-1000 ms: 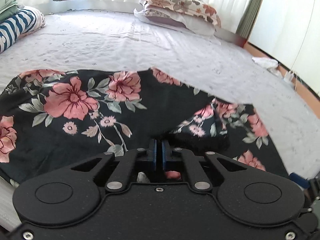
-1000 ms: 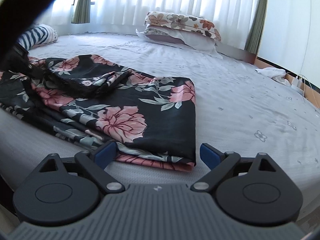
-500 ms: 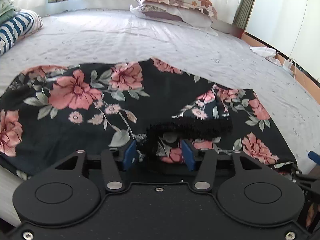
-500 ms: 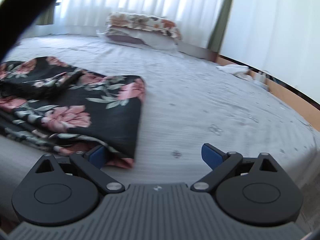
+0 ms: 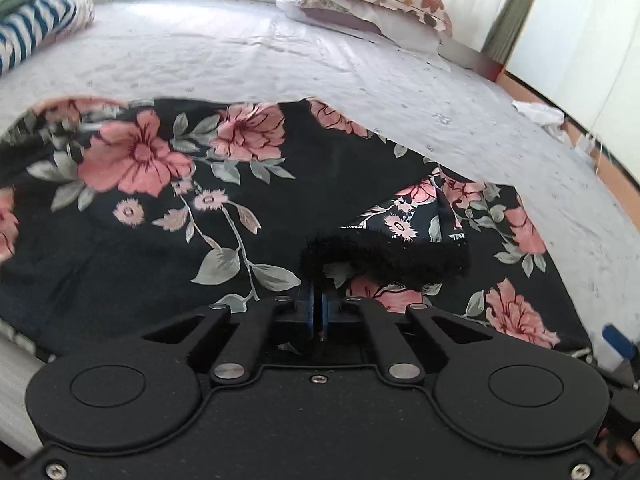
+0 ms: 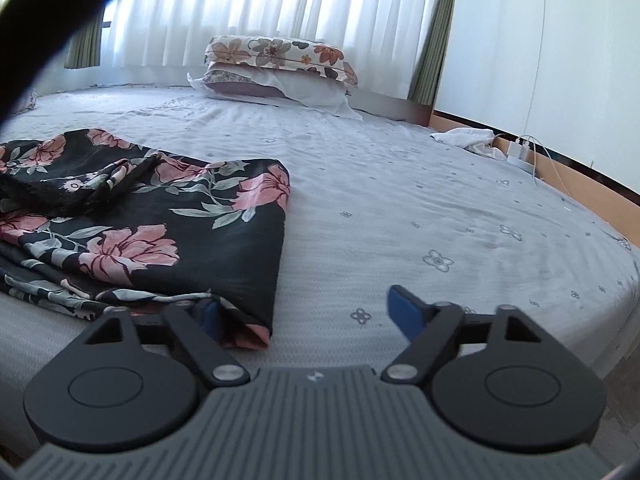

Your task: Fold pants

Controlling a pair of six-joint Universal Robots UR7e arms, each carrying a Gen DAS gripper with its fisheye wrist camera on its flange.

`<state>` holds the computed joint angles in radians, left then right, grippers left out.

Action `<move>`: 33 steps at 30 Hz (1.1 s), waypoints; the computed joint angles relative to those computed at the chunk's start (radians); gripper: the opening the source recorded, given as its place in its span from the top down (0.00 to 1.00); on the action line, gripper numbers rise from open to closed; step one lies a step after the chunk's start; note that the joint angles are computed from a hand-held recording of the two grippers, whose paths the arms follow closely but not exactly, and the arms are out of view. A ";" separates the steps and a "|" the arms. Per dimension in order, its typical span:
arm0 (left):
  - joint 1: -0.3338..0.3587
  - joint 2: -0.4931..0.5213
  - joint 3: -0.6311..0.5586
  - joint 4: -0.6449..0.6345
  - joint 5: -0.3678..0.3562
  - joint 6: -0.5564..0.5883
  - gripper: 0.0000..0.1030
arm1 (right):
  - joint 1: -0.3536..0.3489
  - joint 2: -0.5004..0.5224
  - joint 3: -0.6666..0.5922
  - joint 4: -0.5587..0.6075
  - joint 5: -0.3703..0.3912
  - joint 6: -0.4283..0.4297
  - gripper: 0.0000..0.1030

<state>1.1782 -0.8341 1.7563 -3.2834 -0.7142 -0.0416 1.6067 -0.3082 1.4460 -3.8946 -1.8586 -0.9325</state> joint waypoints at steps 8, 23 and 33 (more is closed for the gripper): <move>-0.004 -0.029 0.038 0.045 0.002 -0.028 0.96 | -0.013 -0.030 0.051 0.008 0.032 0.009 0.57; -0.085 -0.002 0.036 -0.185 0.054 0.343 0.58 | -0.022 -0.031 0.050 0.006 0.035 0.030 0.48; -0.021 0.148 -0.197 0.186 -0.302 0.167 0.82 | -0.022 -0.029 0.053 0.002 0.037 0.037 0.45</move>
